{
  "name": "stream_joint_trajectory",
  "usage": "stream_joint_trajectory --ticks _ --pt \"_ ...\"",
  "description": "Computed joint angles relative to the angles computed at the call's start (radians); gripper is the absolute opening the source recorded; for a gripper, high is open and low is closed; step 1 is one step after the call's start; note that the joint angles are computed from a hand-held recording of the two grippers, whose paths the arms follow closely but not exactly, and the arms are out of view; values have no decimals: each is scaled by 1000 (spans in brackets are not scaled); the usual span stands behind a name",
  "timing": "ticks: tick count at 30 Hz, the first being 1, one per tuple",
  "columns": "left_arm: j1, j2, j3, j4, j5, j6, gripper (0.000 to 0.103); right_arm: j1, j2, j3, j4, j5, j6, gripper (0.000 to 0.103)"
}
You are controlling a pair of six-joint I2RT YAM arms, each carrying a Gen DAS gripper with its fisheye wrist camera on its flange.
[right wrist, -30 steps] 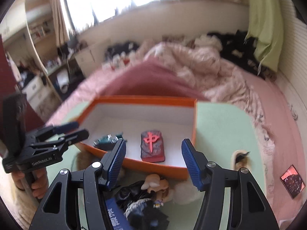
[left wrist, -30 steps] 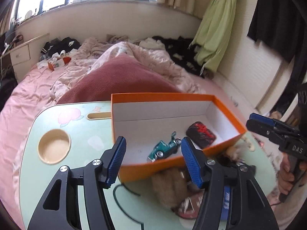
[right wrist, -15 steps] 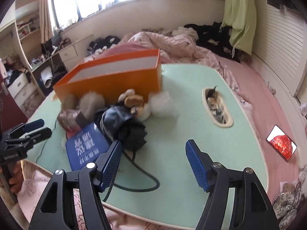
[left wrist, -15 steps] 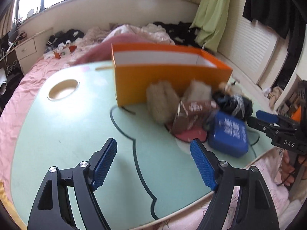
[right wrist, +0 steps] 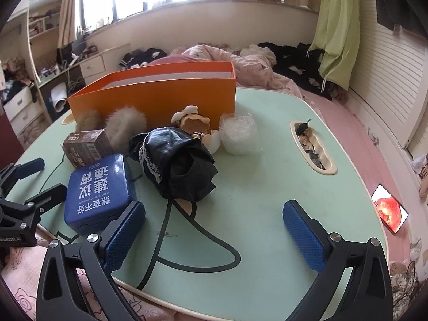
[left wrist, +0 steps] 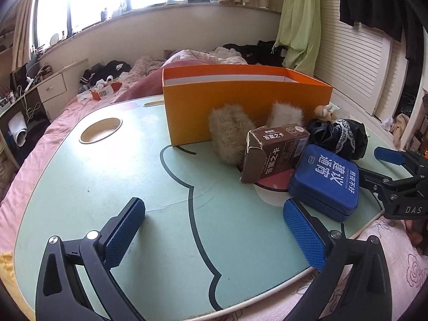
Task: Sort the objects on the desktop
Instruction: 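Grasp the blue tin on the table with the right gripper and lift it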
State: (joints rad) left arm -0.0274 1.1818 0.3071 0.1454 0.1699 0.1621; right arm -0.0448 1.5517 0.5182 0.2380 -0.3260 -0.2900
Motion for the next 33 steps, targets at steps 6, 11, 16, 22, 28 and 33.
stream_joint_trajectory --ticks 6,11,16,22,28,33 --pt "9 -9 6 -12 8 4 103 -2 -6 -11 12 -4 1 103" --pt "11 -17 3 -12 8 0 103 -24 -94 -97 97 -59 15 100" --pt "13 -37 -17 7 -27 -32 103 29 -247 -156 61 -171 -98 100" --pt "67 -73 -54 46 -51 -93 103 189 -163 -1 -145 -107 -160 89" --pt "104 -62 -56 68 -19 -106 103 239 5 148 -273 -87 -154 71" --pt "119 -59 -55 75 3 -103 103 188 -32 95 -230 -153 -145 66"
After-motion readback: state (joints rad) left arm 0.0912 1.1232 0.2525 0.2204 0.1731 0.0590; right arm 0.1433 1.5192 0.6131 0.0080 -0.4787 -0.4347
